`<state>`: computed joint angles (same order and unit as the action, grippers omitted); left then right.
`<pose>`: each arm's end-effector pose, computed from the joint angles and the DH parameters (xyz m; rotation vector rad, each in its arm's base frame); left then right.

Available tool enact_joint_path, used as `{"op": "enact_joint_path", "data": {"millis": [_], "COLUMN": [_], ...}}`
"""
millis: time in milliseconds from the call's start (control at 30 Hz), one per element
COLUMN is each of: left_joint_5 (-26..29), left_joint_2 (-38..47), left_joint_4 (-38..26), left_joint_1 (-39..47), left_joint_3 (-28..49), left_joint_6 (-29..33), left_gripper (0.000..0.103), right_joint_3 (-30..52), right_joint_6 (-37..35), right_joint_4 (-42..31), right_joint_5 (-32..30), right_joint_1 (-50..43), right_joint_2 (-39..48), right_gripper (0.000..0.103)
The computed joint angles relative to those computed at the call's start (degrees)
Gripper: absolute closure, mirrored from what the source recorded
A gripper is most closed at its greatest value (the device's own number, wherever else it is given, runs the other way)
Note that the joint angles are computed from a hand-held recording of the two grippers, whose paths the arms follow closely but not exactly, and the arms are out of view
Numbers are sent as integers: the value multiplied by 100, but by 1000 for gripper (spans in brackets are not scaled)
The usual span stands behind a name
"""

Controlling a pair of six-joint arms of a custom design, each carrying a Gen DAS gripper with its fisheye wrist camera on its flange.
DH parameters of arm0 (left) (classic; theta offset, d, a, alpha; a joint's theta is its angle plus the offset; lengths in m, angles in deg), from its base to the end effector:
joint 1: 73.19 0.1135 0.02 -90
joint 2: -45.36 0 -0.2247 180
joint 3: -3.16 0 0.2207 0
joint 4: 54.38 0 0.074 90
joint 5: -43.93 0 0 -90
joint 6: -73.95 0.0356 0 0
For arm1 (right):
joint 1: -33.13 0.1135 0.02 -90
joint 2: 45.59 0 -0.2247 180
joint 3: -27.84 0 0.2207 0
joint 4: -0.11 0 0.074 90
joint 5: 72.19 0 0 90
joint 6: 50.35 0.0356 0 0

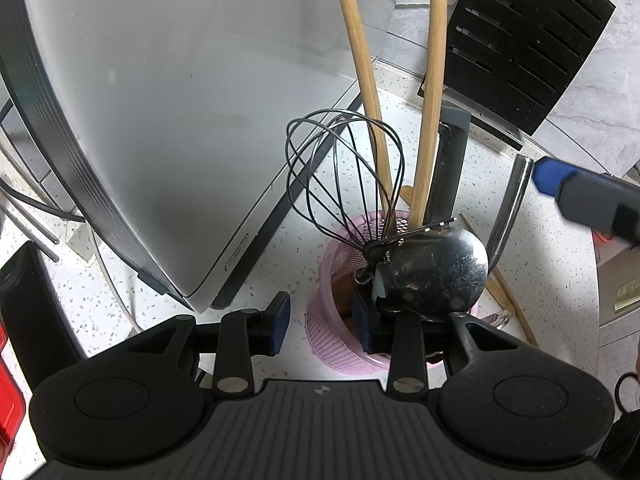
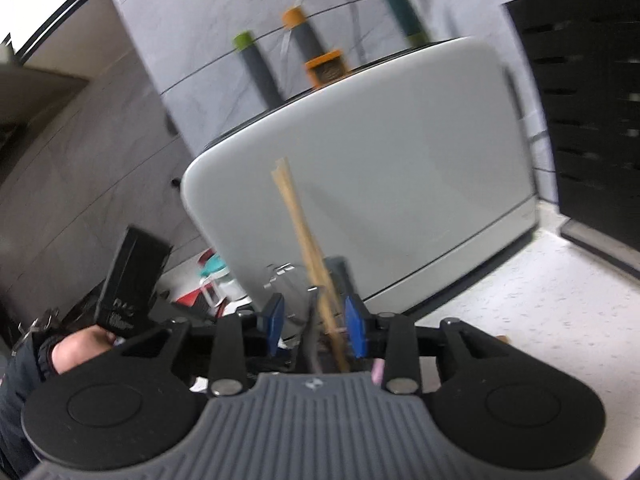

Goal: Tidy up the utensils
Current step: 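Move the right gripper to the wooden chopstick beside the spatula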

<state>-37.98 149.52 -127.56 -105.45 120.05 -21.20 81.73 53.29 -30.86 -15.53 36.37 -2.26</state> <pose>0.2883 -0.1879 0.2850 0.6739 2.5829 -0.4045 0.1694 0.0292 0.2720 -0.2212 1.9254 0.7555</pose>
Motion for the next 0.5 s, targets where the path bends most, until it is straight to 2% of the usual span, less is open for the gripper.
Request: {"op": "enact_joint_path", "data": {"millis": [67,200,233,367,500], "left_joint_5": [1,5,6,9,-30], "left_joint_2": [-25,-138,-147,-140,-166], "left_joint_4": [50,215,237,289,383], "left_joint_1": [-2,-6,-6,10,-21], "left_joint_3": [-52,-257,-286,-330,-409], "left_joint_6": [-5,-12,-13,-33,-32], "left_gripper": [61,61,60,58,58], "right_joint_3": [54,340,342,180,-55], "right_joint_6": [-50,-509,-701,-1041,-1383], "right_joint_4": [-342,-1203,-1285,-1458,-1431], "right_joint_5": [262,2006,2161,2197,2208], "right_joint_1": [-231,-101,-160,-522,-607], "right_joint_2": [-48,412,584,995,995], "right_gripper": [69,67,67,70,75]}}
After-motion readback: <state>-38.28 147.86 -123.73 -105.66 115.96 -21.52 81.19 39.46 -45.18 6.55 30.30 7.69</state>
